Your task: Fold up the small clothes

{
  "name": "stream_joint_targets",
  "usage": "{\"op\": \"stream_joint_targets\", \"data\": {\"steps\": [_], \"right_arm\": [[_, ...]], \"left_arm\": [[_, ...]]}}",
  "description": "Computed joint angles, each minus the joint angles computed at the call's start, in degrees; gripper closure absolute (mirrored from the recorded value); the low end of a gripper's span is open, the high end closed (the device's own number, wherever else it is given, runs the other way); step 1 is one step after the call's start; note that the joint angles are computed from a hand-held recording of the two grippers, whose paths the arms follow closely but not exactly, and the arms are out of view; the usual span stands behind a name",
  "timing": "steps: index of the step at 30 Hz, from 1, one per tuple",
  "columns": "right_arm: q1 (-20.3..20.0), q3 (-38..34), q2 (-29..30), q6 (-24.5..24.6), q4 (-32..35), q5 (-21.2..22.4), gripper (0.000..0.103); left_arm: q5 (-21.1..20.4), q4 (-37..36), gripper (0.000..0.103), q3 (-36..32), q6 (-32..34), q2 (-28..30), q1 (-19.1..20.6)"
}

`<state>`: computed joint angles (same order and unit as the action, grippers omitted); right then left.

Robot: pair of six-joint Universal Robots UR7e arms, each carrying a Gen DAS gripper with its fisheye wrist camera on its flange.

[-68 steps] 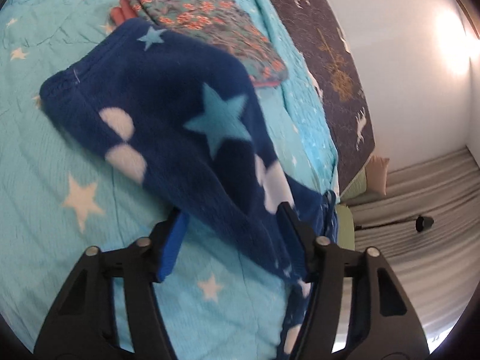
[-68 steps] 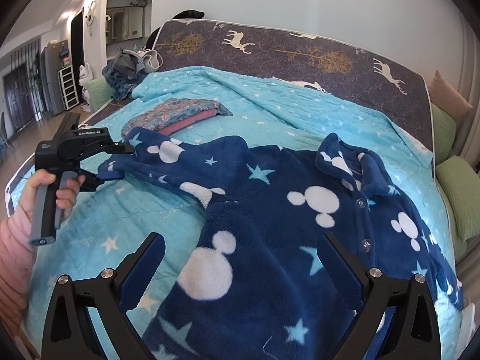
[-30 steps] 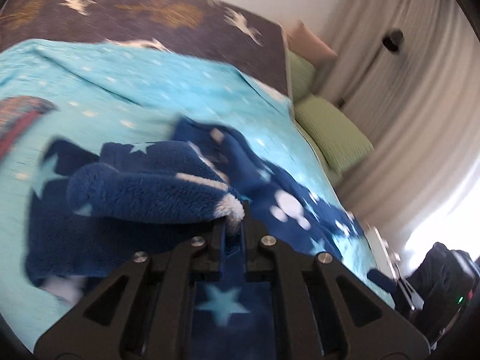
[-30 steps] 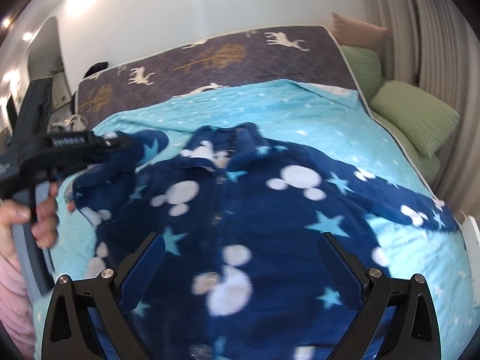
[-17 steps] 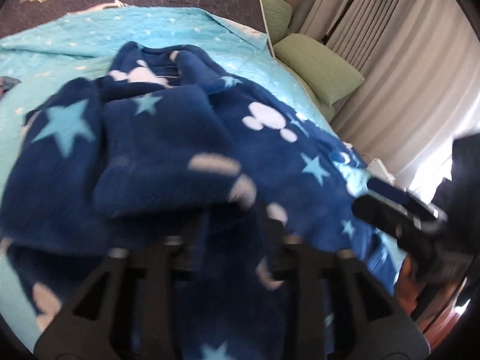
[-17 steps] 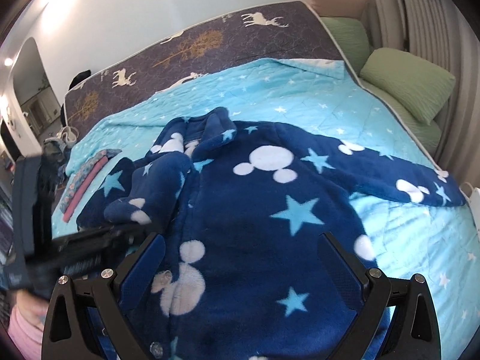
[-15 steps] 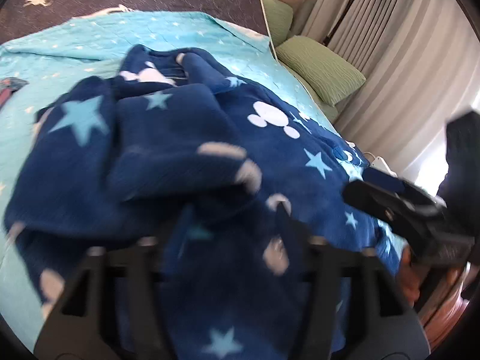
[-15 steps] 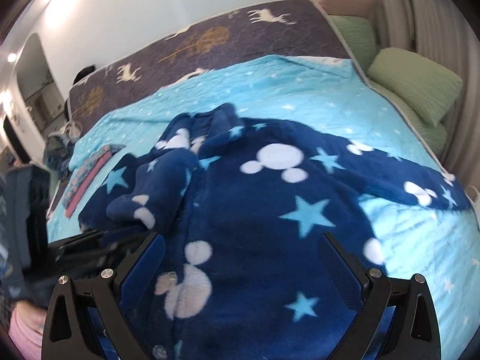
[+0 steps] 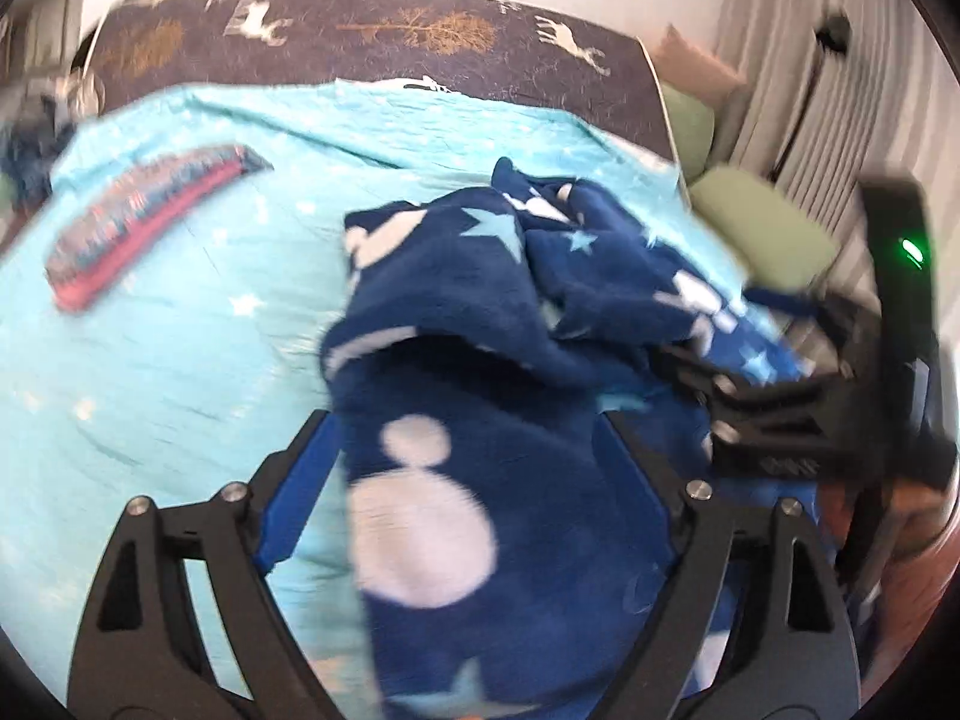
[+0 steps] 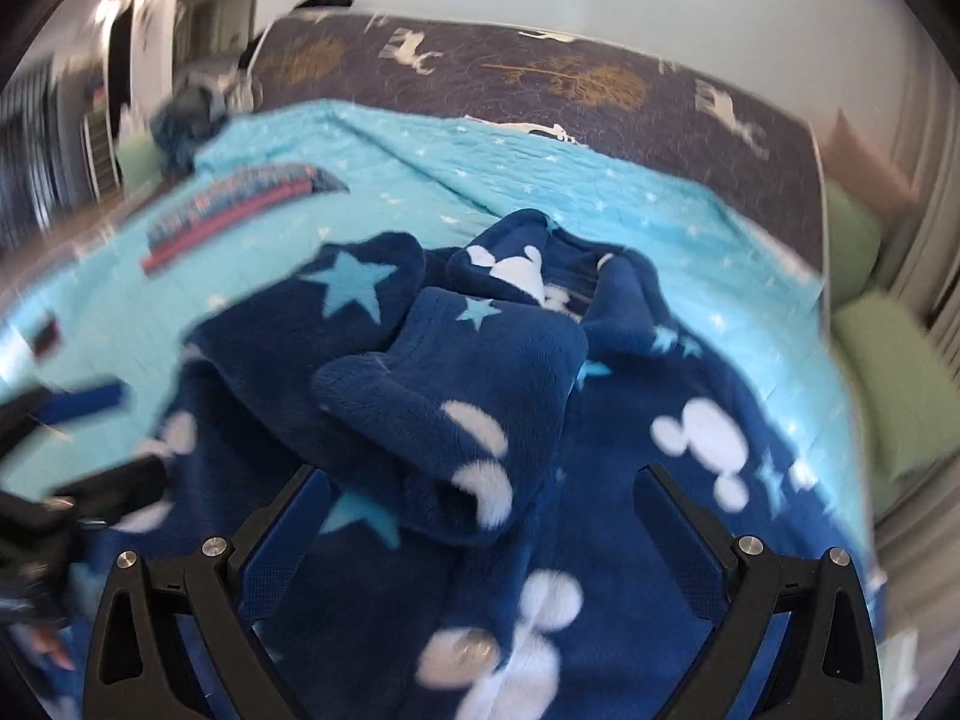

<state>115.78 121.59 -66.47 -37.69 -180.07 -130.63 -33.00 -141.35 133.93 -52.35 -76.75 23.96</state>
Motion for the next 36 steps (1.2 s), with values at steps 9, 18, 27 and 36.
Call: {"op": "stream_joint_targets", "data": {"steps": [9, 18, 27, 36], "right_arm": [[1.09, -2.91, 10.99, -16.86, -19.03, -6.72, 0.003], [-0.69, -4.2, 6.12, -7.05, -10.97, -1.34, 0.094], [-22.1, -1.17, -21.71, 36.11, 25.45, 17.67, 0.081], [-27.89, 0.65, -27.76, 31.21, 29.53, 28.69, 0.049]], "left_arm": [[1.24, 16.05, 0.016, -3.17, -10.55, -2.43, 0.32], [4.24, 20.58, 0.016, -6.64, -10.8, -0.31, 2.92], [3.28, 18.75, 0.016, -5.91, -10.4, -0.18, 4.94], [3.26, 20.61, 0.016, -7.27, -9.78, 1.91, 5.01]]}}
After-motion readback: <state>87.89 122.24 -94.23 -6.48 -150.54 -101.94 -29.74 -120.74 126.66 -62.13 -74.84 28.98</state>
